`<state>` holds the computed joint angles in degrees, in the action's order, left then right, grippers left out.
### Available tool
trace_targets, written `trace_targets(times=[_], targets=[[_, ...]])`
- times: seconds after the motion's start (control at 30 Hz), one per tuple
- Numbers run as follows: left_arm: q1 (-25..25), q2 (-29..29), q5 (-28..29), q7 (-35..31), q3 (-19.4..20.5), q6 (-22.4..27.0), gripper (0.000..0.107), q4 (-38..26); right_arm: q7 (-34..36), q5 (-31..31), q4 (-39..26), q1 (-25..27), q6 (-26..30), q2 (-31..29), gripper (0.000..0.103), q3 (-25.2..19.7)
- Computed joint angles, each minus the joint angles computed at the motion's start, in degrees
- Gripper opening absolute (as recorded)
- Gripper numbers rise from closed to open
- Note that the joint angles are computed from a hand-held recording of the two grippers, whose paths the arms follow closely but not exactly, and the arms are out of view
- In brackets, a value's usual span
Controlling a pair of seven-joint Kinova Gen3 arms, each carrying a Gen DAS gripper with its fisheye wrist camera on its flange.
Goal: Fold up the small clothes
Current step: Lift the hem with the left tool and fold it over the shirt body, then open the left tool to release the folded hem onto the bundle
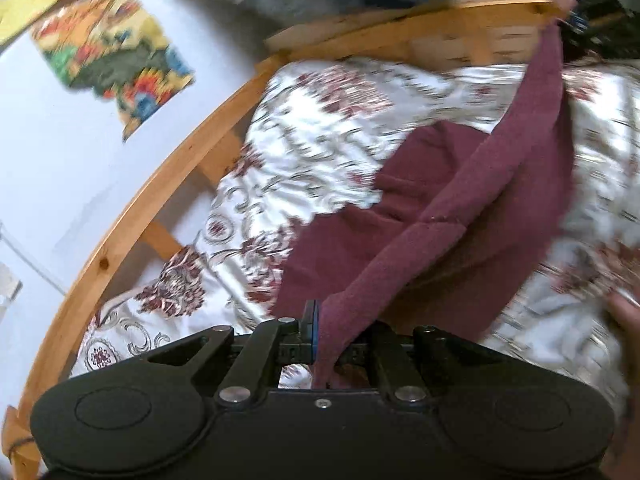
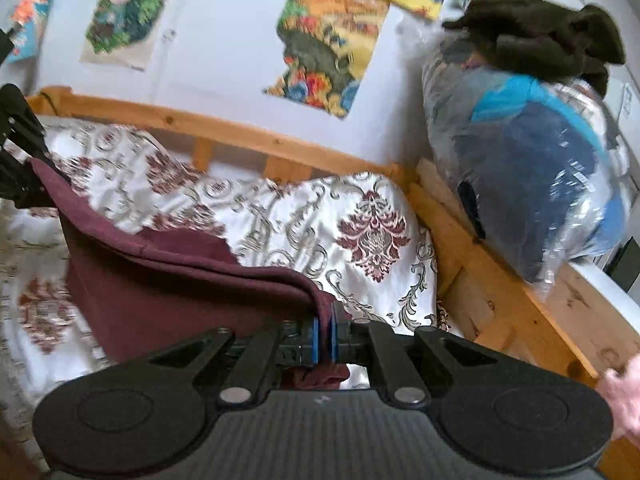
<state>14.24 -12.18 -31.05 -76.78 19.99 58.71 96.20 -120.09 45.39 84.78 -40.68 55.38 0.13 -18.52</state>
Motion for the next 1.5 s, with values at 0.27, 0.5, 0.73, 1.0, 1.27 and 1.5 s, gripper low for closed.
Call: trace_targets(times=[0.27,0.5,0.73,1.0,1.27,1.5], targets=[[0.8,17.3,-7.4,9.2,-3.9,-0.9,0.008,-8.0,7.2,-5.3,-14.0,10.5,-0.3,16.9,0.007,-2.8],[-3.7,26.0,6.0,4.4,-8.4,1.3,0.015,-16.7,13.3,-13.5,-22.1,12.1,2.1,25.5,0.013,0.5],[-2.2,27.8,13.2,4.9,-16.1,-1.3,0.022,-17.6,14.7,-19.5,-23.0,12.6,-0.6,27.2,0.023,4.7],[3.5,27.0,4.1,19.1,-21.5,-2.4,0.047,-14.8,7.3,-18.8,-20.5,12.6,-3.8,25.8,0.070,6.8],[4.5,20.0,-4.5,28.4,-18.6,-4.6,0.091,-6.6,-7.3,-6.9,-10.8,12.4,-10.0,20.2,0.102,6.2],[2.9,10.5,0.9,30.5,-12.7,-6.3,0.102,2.1,-23.6,5.8,7.8,-5.7,-13.5,8.5,0.103,20.0]])
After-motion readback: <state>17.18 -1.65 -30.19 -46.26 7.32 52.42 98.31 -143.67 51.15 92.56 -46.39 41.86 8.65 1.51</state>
